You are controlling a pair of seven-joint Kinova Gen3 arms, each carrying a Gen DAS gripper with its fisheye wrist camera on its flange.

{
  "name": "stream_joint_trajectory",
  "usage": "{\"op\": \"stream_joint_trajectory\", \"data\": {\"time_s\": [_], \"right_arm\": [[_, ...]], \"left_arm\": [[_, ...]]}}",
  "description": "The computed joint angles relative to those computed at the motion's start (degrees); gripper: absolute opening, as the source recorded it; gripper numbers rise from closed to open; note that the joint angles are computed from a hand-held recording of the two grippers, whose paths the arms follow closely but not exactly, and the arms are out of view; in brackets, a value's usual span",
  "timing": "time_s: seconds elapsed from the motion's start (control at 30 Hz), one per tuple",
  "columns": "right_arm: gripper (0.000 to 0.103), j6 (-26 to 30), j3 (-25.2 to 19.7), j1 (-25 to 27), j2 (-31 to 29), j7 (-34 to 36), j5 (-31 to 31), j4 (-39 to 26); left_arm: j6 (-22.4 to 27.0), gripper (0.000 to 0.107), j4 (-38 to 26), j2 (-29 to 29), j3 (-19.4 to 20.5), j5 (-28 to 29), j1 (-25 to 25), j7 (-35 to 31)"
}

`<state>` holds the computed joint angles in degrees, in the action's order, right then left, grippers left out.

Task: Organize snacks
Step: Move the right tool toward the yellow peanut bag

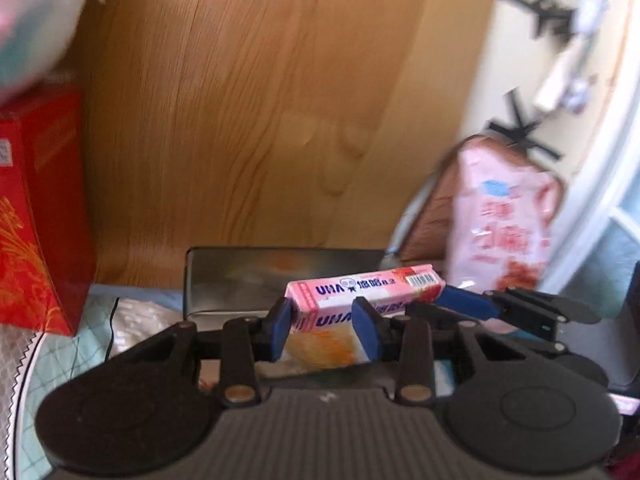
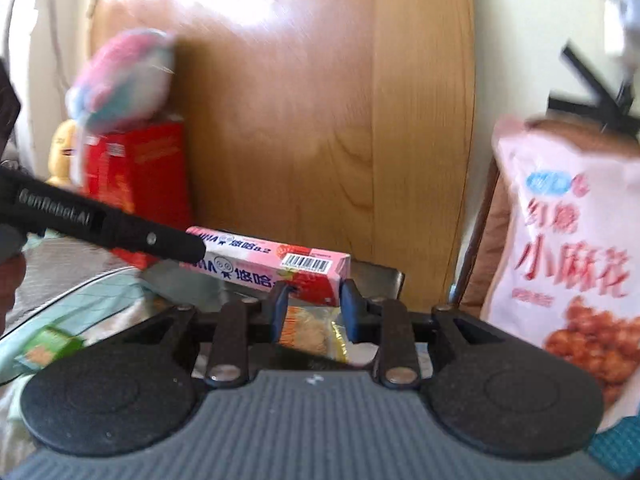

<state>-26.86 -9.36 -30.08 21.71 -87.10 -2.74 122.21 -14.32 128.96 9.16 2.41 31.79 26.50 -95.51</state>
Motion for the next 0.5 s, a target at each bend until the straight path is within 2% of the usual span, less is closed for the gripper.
{"op": "stream_joint_trajectory", "data": {"time_s": [0.07,0.1,0.2,0.27,0.3,0.33,0.4,0.47,0.5], "right_arm": [[0.036,1.73,0.53,-0.31,1.67,0.26,-0.52,-2.07],[0.038,2.32,-0.42,0.89,2.38,0.23,-0.15,-2.93],[0.041,1.41,-7.1,8.36,2.26,-3.68,4.72,-1.92],[0.041,1.37,-12.21,13.67,0.6,-7.3,9.34,-0.08],[0.041,1.78,-14.87,16.32,-0.17,-9.32,11.67,1.16],[0.041,2.95,-17.52,18.55,-0.37,-11.65,14.0,1.5],[0.042,6.4,-22.83,22.22,-0.73,-16.31,18.66,1.96],[0.042,11.05,-28.14,24.91,0.3,-19.79,23.32,0.88],[0.042,13.38,-30.75,26.06,1.07,-21.01,25.65,0.19]], "left_arm": [[1.78,0.034,-1.91,2.45,1.0,0.14,-2.05,0.07],[2.09,0.034,-2.28,3.28,3.09,-1.19,-4.55,1.4],[-2.07,0.037,1.29,2.22,10.94,-8.11,-12.35,8.26],[-6.54,0.041,6.5,-1.16,15.88,-12.77,-17.64,12.92],[-7.88,0.041,8.96,-3.0,17.11,-14.76,-19.57,15.25],[-8.5,0.041,11.35,-5.19,17.3,-15.87,-20.44,17.05],[-7.58,0.041,14.9,-8.92,14.75,-15.6,-19.0,17.86],[-3.8,0.041,16.48,-11.08,10.5,-11.82,-15.51,14.94],[-2.42,0.041,17.28,-11.5,9.97,-9.49,-14.84,13.16]]}}
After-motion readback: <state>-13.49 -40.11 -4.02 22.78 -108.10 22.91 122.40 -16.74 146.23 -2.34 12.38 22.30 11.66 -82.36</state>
